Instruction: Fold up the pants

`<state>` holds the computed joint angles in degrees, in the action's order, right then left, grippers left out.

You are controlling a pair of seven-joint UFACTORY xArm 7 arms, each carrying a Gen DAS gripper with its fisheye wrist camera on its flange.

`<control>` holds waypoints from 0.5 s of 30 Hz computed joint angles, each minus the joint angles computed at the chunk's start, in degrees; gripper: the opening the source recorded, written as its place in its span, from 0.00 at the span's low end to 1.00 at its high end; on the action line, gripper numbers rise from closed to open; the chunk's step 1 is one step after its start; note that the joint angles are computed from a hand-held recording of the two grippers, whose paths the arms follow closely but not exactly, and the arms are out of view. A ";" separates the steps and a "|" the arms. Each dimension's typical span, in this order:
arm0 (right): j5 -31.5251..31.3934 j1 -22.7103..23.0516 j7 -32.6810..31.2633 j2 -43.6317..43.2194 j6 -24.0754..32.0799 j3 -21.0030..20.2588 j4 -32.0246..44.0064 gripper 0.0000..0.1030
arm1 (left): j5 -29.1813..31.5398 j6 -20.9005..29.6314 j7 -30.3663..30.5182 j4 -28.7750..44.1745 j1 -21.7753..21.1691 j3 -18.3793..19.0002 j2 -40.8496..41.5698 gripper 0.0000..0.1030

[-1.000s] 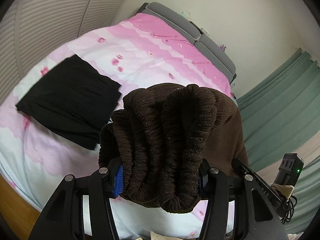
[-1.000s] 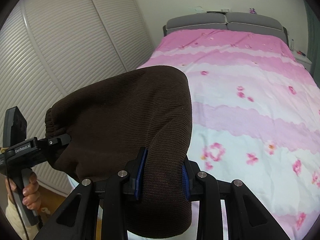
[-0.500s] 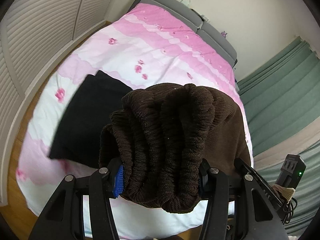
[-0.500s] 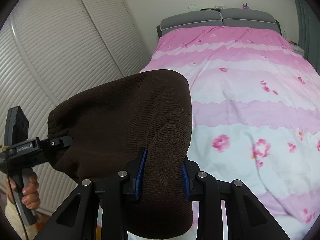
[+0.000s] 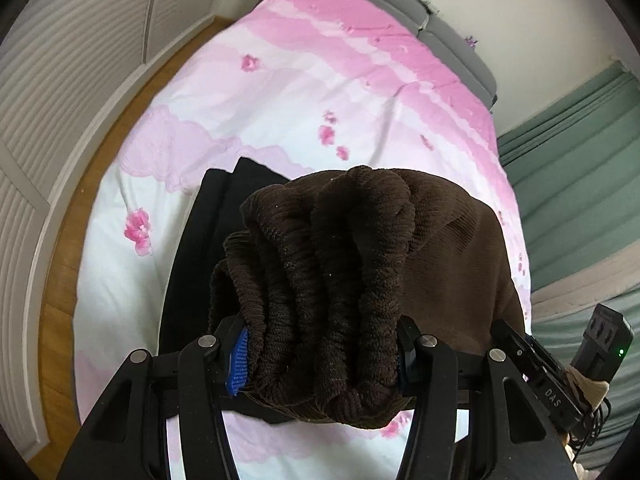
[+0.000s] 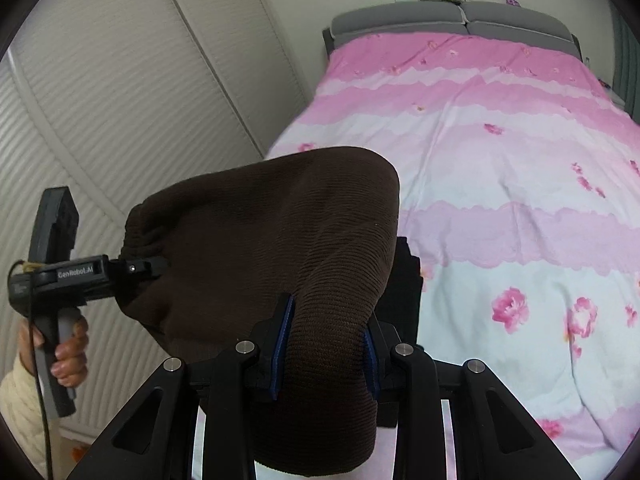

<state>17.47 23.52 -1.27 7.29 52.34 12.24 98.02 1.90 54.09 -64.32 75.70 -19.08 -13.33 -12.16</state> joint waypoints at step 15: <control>-11.19 4.18 5.85 14.71 4.37 -1.14 10.74 0.31 | -4.59 -7.56 5.40 -7.72 1.15 3.07 4.10 0.58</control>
